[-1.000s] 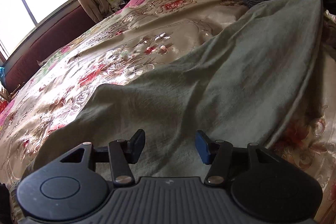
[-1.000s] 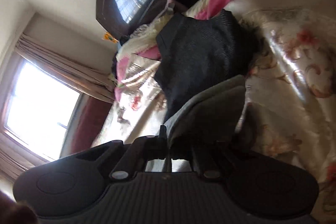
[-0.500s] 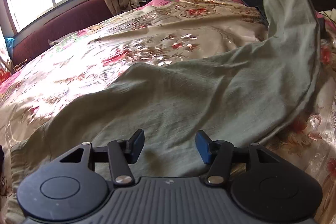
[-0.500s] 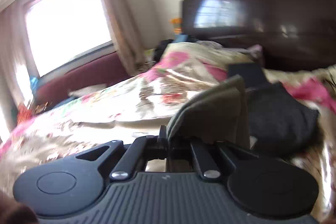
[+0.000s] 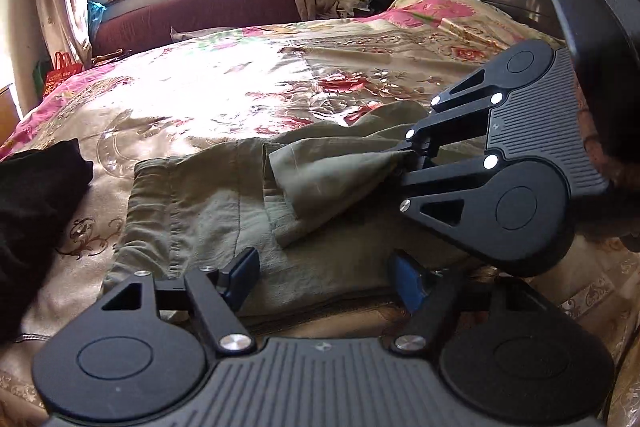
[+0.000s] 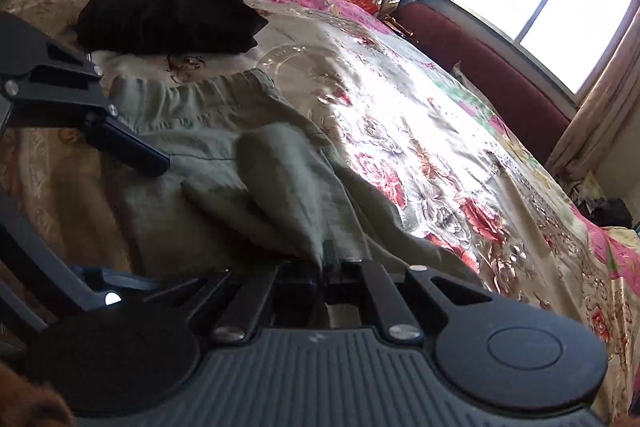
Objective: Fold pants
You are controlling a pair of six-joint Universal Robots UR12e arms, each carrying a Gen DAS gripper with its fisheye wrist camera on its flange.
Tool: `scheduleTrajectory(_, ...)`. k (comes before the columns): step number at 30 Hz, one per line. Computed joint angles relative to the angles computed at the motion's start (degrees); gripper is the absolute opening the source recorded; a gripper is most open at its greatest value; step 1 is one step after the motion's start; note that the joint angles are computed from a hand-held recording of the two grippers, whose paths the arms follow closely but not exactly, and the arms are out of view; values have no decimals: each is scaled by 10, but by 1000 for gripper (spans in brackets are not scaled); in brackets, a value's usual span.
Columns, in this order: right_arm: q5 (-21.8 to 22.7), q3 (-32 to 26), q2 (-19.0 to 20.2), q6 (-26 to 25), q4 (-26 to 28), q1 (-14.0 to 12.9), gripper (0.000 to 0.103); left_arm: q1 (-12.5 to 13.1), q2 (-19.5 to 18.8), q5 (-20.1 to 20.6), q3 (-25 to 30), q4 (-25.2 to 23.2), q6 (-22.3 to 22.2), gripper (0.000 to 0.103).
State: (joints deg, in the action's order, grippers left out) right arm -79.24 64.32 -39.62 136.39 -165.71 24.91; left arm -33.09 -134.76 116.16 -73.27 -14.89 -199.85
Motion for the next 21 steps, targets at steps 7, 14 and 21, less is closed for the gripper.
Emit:
scheduleTrajectory(7,-21,-24,8,2,27,11,12,5,7,-17,-14,17,-32,85)
scheduleTrajectory(14,-5,-89,25,89,133,17,2,9,14,-4,-30,35,-73,84)
scheduleTrajectory(21,30,-144,35,171,124,25,2,5,22,42,-47,66,-95,84)
